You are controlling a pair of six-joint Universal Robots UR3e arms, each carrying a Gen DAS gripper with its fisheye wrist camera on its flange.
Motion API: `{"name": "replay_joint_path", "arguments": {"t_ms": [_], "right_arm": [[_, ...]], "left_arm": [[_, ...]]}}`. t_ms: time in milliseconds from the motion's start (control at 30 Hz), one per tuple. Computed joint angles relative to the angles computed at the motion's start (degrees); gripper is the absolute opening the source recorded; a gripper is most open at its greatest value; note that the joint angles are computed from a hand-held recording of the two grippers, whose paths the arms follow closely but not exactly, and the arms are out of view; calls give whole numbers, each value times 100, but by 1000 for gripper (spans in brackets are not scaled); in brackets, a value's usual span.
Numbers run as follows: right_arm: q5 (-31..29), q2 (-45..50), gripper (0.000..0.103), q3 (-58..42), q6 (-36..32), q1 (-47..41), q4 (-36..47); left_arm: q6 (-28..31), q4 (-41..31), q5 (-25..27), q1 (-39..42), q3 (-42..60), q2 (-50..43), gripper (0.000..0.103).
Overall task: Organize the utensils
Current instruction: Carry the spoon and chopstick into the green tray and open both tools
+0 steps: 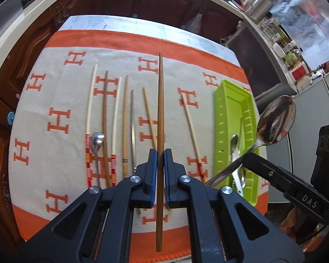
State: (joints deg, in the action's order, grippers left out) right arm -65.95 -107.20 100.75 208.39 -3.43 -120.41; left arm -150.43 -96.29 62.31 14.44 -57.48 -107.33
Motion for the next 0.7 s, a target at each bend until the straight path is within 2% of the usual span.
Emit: {"name": "replay_joint_path", "arguments": {"t_ms": [133, 267, 500, 600, 700], "right_arm": [[97, -872, 2, 60, -326, -468, 719], [293, -1752, 2, -73, -969, -1322, 1876], [623, -2734, 2, -328, -2853, -3294, 4280], [296, -2528, 2, -107, -2858, -3125, 4029], [-112, -2031, 2, 261, -2535, -2616, 3303]], "left_arm": [[91, -188, -151, -269, 2, 229, 4], [-4, -323, -255, -726, 55, 364, 4], [-636, 199, -67, -1780, -79, 267, 4], [-969, 625, 133, -2188, -250, 102, 4], [-1245, 960, 337, -2467, -314, -222, 4]]}}
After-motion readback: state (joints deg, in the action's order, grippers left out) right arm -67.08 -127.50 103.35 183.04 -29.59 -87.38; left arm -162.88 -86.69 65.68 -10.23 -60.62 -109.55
